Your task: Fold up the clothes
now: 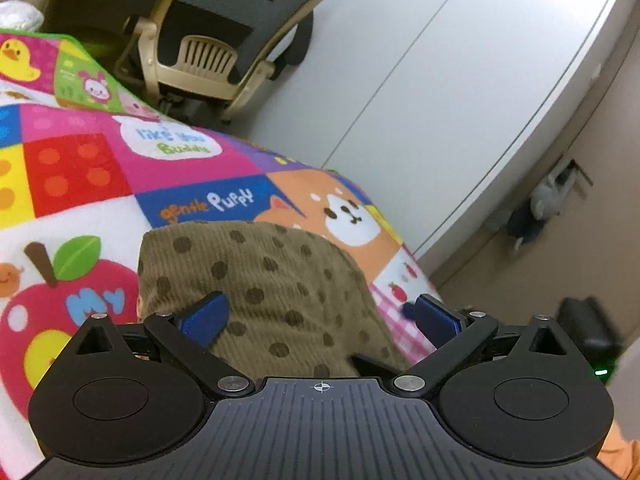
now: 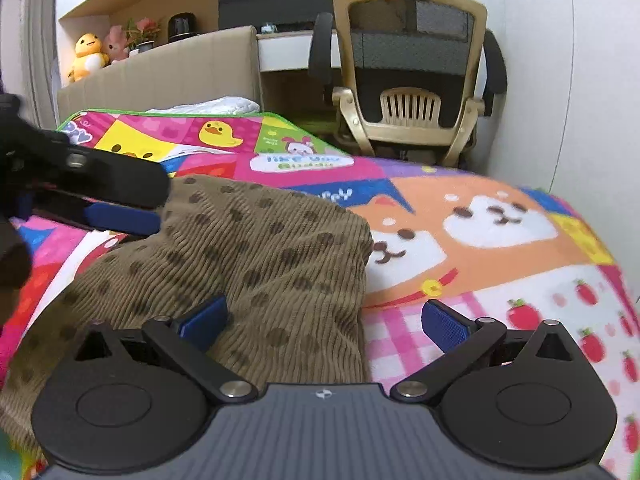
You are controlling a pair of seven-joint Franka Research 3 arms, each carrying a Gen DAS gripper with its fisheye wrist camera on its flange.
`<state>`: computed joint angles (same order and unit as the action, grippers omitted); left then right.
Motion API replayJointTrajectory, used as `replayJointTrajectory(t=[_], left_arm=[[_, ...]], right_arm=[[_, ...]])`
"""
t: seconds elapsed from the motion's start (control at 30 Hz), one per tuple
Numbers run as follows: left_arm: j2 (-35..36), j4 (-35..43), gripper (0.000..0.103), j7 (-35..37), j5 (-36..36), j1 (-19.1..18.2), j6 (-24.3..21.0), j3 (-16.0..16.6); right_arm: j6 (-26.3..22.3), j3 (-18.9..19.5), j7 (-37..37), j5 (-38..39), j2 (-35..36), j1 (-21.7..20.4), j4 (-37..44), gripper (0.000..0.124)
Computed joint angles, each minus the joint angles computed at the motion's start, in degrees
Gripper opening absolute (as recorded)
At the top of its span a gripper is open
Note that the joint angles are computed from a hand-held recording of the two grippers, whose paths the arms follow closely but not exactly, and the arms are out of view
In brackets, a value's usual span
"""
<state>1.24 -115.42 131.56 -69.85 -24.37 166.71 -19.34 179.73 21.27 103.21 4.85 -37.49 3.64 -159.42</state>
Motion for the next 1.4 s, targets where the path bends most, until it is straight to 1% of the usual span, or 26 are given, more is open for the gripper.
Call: replayJointTrajectory(t=[0.03,0.07,0.1,0.13,0.17,0.2,0.27,0.33,0.53,0.63,0.7,0.77,0.87,0.9,0.93,0.97,1.0,1.07,1.1,1.13,1.17,1.27,1.3,1.37,1.4], left_arm=[[0.02,-0.18,0.101,0.07,1.05,0.01,0.18,0.03],[0.08,-0.3,0.101,0.47,1.34,-0.07,0.63,-0.07],[0.24,-0.32,0.101,0.44,1.7,-0.21,1.26,-0.22],[0.44,-0.33,0.102,-0.07,2.41,-0.36,1.96,-0.39],[0.46,-0.49,0.102,-0.83,3.35,-0.47,2.44,-0.54],[0.36,-0.7,0.102,-1.85,4.58,-0.54,2.64,-0.63],[-0.02,-1.36,0.102,-5.88,9.23,-0.75,3.37,-0.65],[-0.58,-2.11,0.102,-9.74,13.26,-0.85,3.78,-0.5],[-2.42,-4.38,0.102,-14.98,18.17,-1.5,4.14,0.32],[-4.03,-6.61,0.102,-21.32,24.7,-1.76,5.24,0.89],[-5.66,-8.89,0.102,-25.96,29.27,-1.89,6.07,1.62],[-7.07,-10.88,0.102,-30.07,32.5,-1.98,5.71,2.77],[-8.28,-12.79,0.102,-34.87,35.65,-2.34,4.27,4.66],[-8.18,-12.87,0.101,-35.81,35.96,-2.66,3.73,5.3],[-7.98,-12.8,0.101,-36.48,36.12,-2.94,3.38,5.74],[-7.7,-12.56,0.101,-36.19,35.39,-3.44,3.15,6.2],[-7.39,-12.22,0.101,-35.17,33.96,-4.0,2.95,6.64],[-6.69,-11.37,0.101,-32.96,30.8,-4.65,2.34,7.04],[-6.17,-10.7,0.101,-31.49,28.84,-4.84,1.68,7.07],[-5.64,-10.0,0.099,-29.89,26.84,-4.85,0.89,6.94],[-5.19,-9.41,0.091,-28.08,24.97,-4.66,0.27,6.7],[-4.04,-7.91,0.088,-22.34,19.96,-3.55,-1.24,5.75],[-3.78,-7.49,0.087,-20.55,18.01,-3.04,-1.76,5.49],[-3.71,-7.19,0.077,-18.12,15.0,-1.97,-1.21,5.01],[-3.69,-7.07,0.075,-17.03,13.68,-1.54,-0.71,4.84]], right_arm=[[0.67,-2.94,-3.9,3.14,-0.59,4.02,-0.69,0.103],[1.32,-7.61,-4.97,2.25,-1.24,8.99,-1.47,0.103],[1.18,-10.28,-7.5,3.68,-1.65,12.57,-1.78,0.103],[-0.13,-10.94,-9.67,4.76,-1.78,14.15,-1.56,0.103],[-2.32,-10.13,-8.56,1.82,-1.63,13.73,-1.2,0.103],[-3.87,-7.32,-7.87,0.26,-1.23,11.4,-0.93,0.103],[-3.18,-4.81,-6.94,1.43,-0.48,9.8,-1.42,0.103],[-4.47,-6.12,-6.55,2.48,-0.43,10.93,-1.03,0.103],[-5.14,-4.89,-6.04,1.82,-1.65,10.25,-1.69,0.103],[-5.6,-5.24,-5.73,1.95,-2.08,10.71,-1.89,0.103],[-6.25,-7.25,-6.52,2.54,-2.7,12.39,-2.07,0.103],[-5.98,-11.27,-7.66,4.68,-4.07,15.46,-2.71,0.103],[-5.07,-14.84,-6.8,8.79,-4.8,16.4,-2.62,0.103],[-4.82,-15.96,-6.47,10.17,-4.98,16.62,-2.47,0.103],[-4.86,-16.25,-6.27,10.93,-4.22,16.16,-1.9,0.103],[-4.96,-16.45,-6.05,11.59,-3.32,15.62,-1.26,0.103],[-4.95,-17.48,-6.62,12.29,-2.36,16.33,-0.73,0.103],[-5.4,-21.33,-8.92,14.59,0.09,20.0,0.53,0.102],[-5.86,-23.26,-10.22,16.06,1.26,21.93,1.2,0.099],[-6.4,-25.19,-11.68,17.72,2.39,23.86,1.92,0.098],[-6.53,-26.41,-13.46,18.79,2.97,25.32,2.49,0.097],[-6.95,-29.77,-19.0,21.89,4.42,29.48,4.19,0.077],[-7.62,-29.84,-20.31,22.31,5.0,29.82,5.03,0.073],[-8.39,-29.38,-22.98,22.57,7.31,29.92,7.46,0.068],[-8.53,-28.84,-24.02,22.71,8.82,29.85,9.04,0.066]])
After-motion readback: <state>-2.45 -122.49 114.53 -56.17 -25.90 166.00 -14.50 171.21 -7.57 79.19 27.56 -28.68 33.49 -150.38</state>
